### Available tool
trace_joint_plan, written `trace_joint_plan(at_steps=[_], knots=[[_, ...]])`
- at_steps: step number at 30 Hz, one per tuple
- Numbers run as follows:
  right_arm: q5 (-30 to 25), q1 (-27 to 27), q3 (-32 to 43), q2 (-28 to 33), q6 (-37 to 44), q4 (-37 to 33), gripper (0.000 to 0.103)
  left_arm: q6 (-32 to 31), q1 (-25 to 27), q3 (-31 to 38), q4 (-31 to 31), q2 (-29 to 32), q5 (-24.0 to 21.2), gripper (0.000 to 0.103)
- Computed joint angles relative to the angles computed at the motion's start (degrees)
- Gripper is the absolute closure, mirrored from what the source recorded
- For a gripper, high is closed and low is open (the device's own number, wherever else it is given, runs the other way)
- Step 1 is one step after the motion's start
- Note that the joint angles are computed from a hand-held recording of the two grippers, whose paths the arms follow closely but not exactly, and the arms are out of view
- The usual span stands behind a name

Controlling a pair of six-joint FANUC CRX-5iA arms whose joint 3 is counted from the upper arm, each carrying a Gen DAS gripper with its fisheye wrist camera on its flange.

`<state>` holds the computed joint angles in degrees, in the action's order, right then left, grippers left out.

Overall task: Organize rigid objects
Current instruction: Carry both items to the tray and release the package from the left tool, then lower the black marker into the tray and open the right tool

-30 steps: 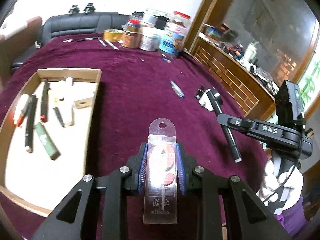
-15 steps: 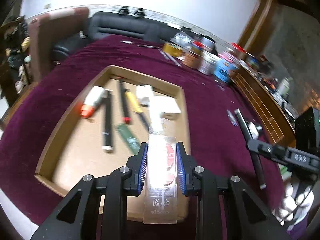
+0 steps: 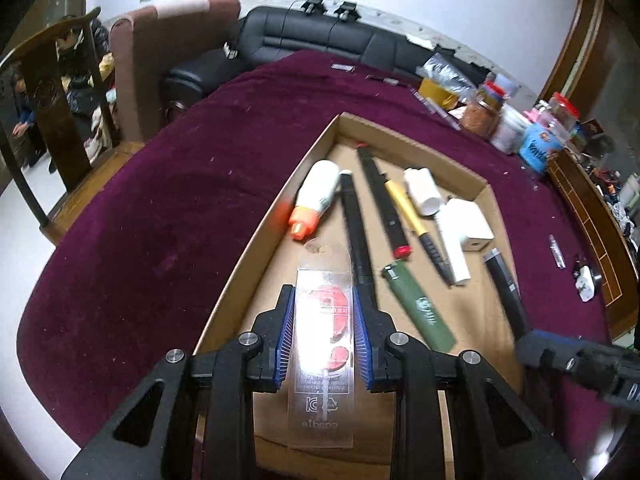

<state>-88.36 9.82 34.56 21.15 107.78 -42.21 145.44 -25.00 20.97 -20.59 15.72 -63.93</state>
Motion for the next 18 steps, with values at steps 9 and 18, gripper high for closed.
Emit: trace_joint_plan(at_steps=[9,18], knots=[[-1.1,4.9,-0.7,1.5,-0.4,2.8,0.09,1.8,1.1,-3.1,2.0,-1.8,2.1,0.064],[1.1,8.3,0.8,3.4,-0.7,7.3,0.09,5.5,-4.9,3.3,-9.2,-1.2,-6.4,0.043]])
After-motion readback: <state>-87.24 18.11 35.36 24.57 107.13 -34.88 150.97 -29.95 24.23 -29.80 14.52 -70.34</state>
